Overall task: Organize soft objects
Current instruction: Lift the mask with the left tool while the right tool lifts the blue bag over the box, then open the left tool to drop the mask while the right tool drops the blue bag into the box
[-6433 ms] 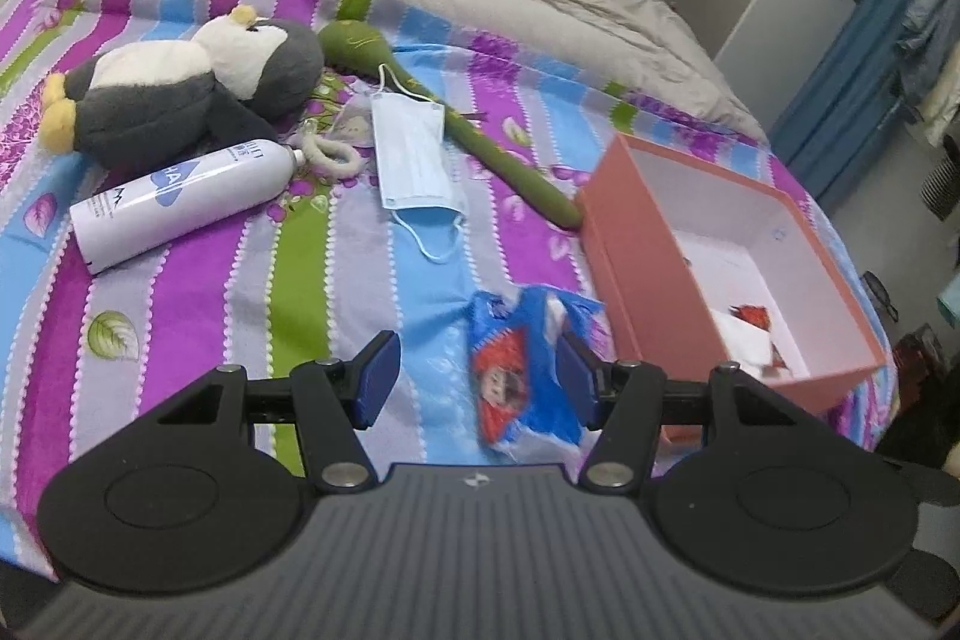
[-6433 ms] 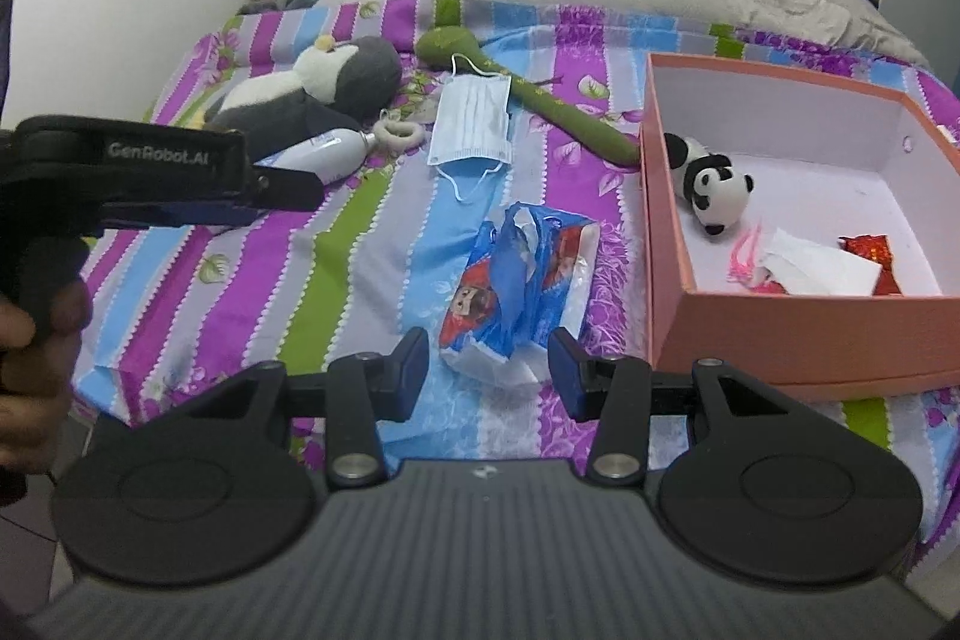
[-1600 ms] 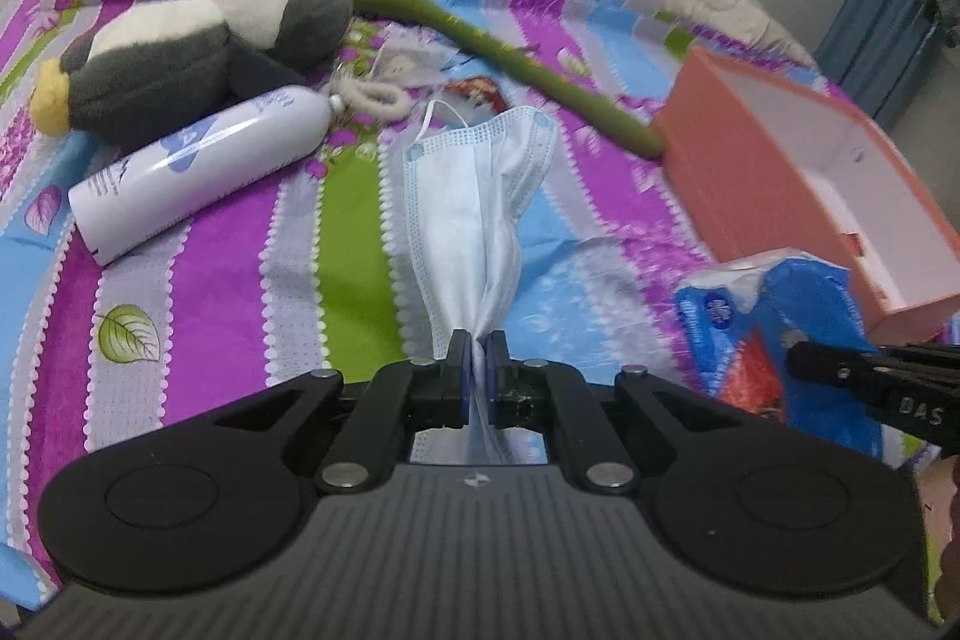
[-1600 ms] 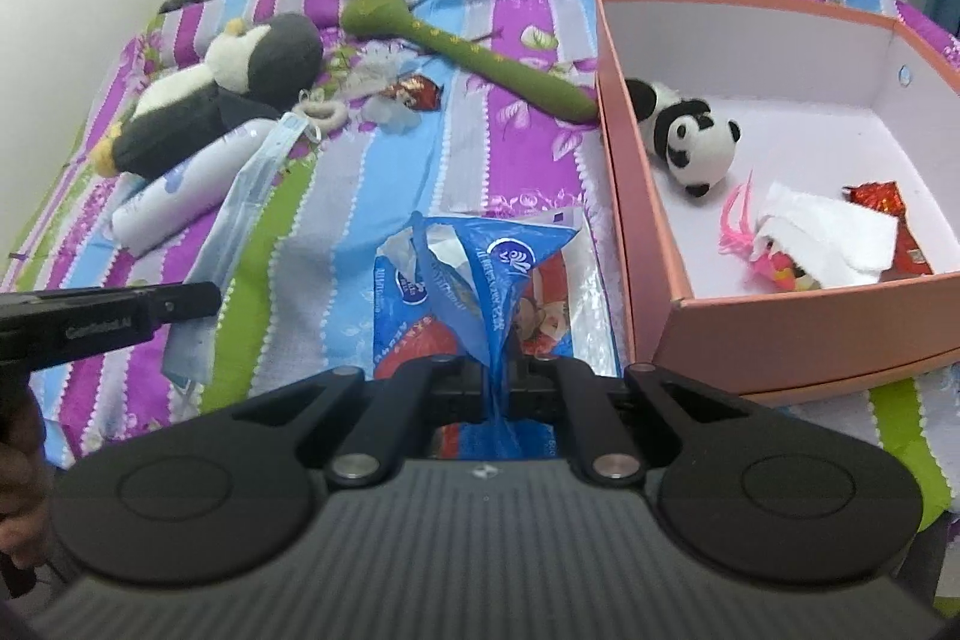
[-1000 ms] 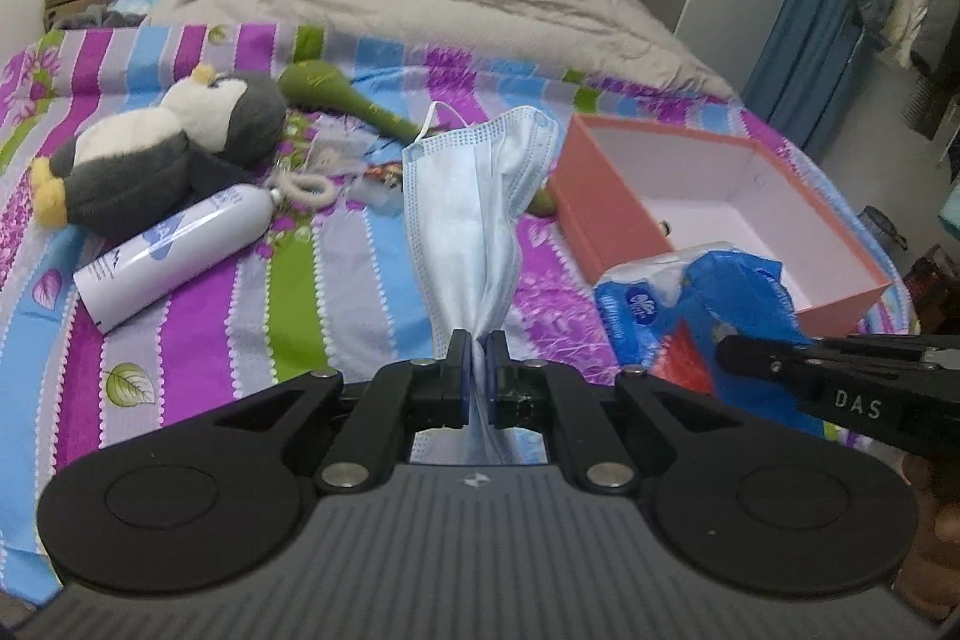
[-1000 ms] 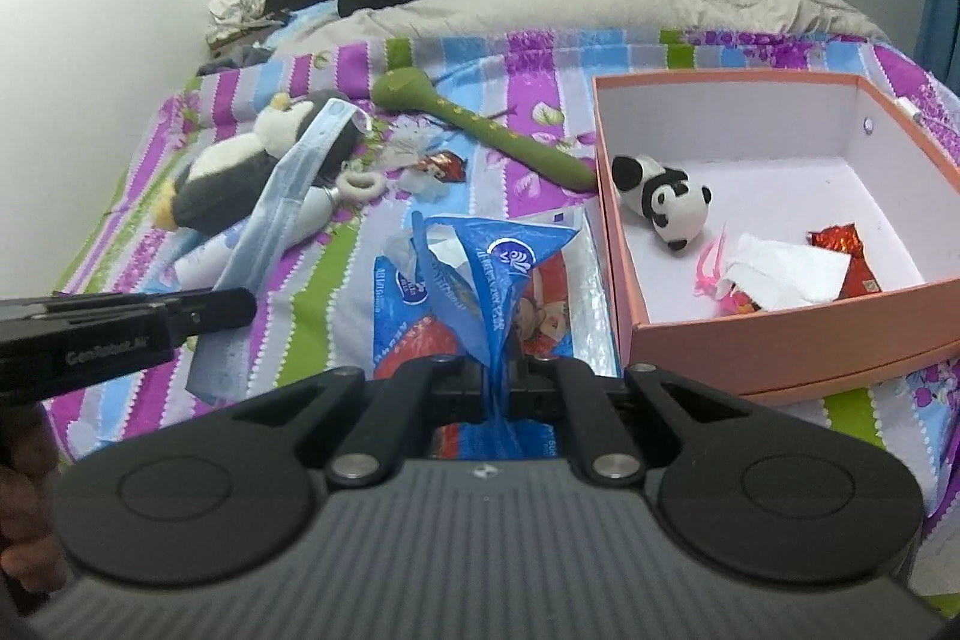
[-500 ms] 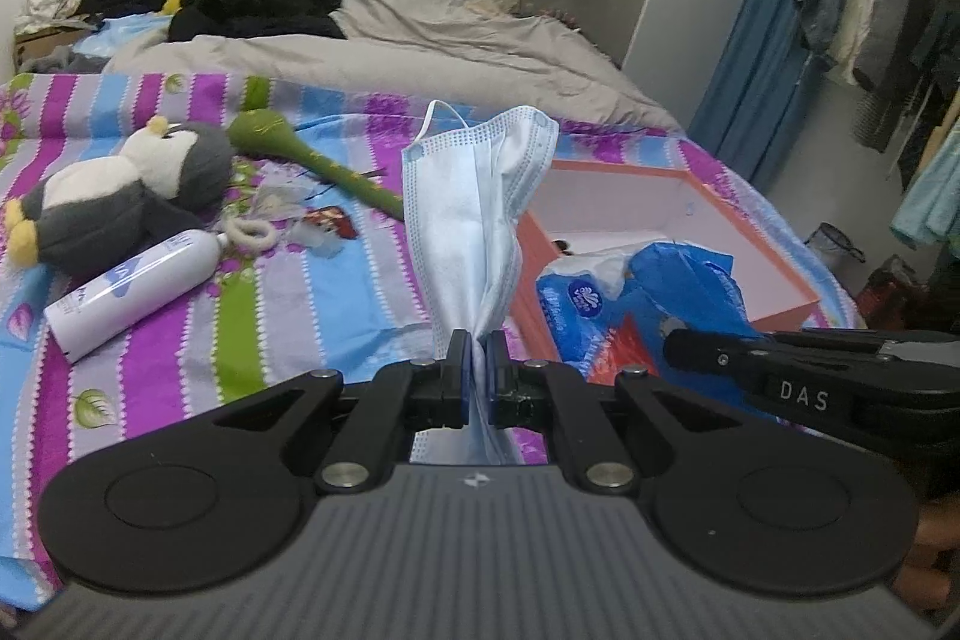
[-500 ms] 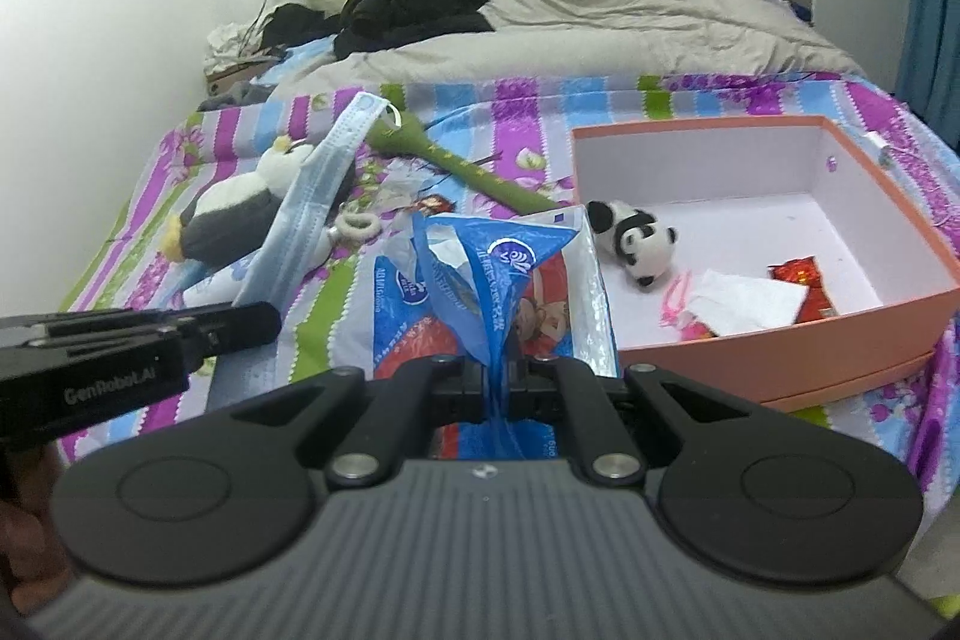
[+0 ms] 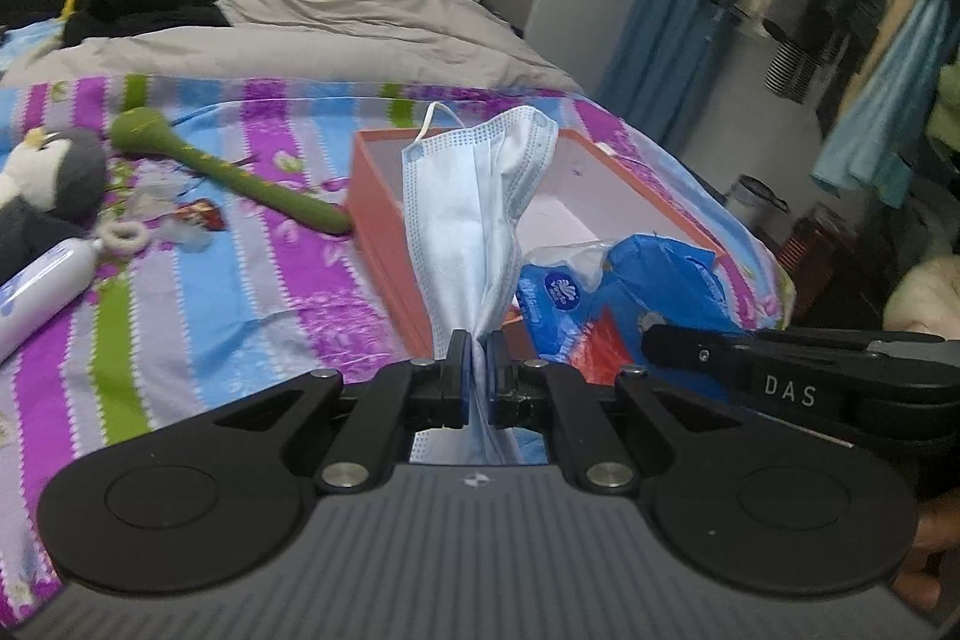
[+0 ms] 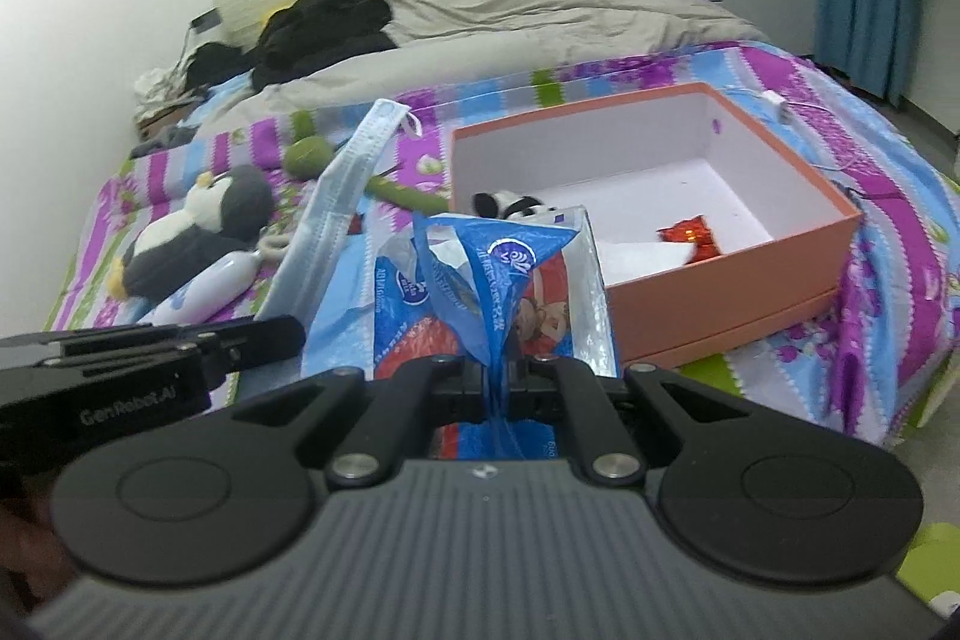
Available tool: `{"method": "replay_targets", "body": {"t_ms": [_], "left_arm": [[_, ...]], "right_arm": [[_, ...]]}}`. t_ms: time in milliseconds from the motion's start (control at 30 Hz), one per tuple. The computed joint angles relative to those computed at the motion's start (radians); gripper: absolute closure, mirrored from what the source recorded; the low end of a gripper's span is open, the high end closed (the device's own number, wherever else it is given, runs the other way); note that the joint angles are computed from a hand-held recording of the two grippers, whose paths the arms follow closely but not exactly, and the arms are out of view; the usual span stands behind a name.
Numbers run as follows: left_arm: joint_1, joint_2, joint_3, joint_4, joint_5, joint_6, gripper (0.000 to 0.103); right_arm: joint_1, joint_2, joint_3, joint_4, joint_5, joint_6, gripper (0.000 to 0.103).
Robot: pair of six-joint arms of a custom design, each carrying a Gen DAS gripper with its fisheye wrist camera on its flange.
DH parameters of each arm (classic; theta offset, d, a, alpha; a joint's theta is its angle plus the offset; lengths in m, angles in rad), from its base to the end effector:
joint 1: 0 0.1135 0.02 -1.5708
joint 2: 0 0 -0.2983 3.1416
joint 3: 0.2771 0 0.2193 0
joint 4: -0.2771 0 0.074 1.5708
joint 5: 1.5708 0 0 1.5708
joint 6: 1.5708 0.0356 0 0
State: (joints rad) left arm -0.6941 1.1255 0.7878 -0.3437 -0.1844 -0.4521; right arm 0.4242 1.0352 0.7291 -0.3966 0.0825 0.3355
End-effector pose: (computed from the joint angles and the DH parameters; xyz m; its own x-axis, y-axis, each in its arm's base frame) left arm 0.1541 -0.1198 0.3008 -0.6624 -0.0074 -0.7491 0.2557 0.9377 -0.2354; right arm 0.1566 0.0675 0.2929 -0.6723 0.0564 -0.7381 -0.1393 0.9696 0.2010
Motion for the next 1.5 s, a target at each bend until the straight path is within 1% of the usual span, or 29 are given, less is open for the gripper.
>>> {"method": "replay_targets", "body": {"t_ms": [100,300,400,500,733,933,1067,1133,1267,1433,1500], "left_arm": [[-0.004,0.064,0.041,0.021,0.012,0.020,0.097],[0.029,0.223,0.152,0.065,0.054,0.050,0.097],[0.078,0.302,0.212,0.073,0.111,0.048,0.097],[0.110,0.381,0.272,0.072,0.136,0.067,0.097],[0.172,0.603,0.463,0.062,0.193,0.113,0.097],[0.213,0.810,0.675,0.003,0.238,0.152,0.096],[0.238,0.932,0.791,-0.016,0.279,0.169,0.096],[0.246,1.003,0.868,-0.046,0.280,0.177,0.096],[0.253,1.076,0.939,-0.052,0.300,0.177,0.096],[0.257,1.109,0.963,-0.051,0.313,0.169,0.096],[0.260,1.097,0.939,-0.032,0.322,0.164,0.087]], "right_arm": [[-0.057,0.004,-0.003,0.015,-0.037,-0.026,0.096],[-0.176,0.061,0.011,0.042,-0.138,-0.104,0.096],[-0.249,0.104,0.028,0.056,-0.188,-0.142,0.096],[-0.316,0.173,0.057,0.075,-0.233,-0.173,0.096],[-0.394,0.362,0.149,0.129,-0.297,-0.201,0.096],[-0.427,0.531,0.248,0.167,-0.327,-0.227,0.096],[-0.433,0.649,0.310,0.194,-0.327,-0.230,0.096],[-0.432,0.703,0.337,0.205,-0.313,-0.233,0.094],[-0.439,0.780,0.380,0.209,-0.306,-0.231,0.094],[-0.448,0.824,0.417,0.177,-0.311,-0.225,0.092],[-0.441,0.825,0.424,0.166,-0.305,-0.253,0.091]]}}
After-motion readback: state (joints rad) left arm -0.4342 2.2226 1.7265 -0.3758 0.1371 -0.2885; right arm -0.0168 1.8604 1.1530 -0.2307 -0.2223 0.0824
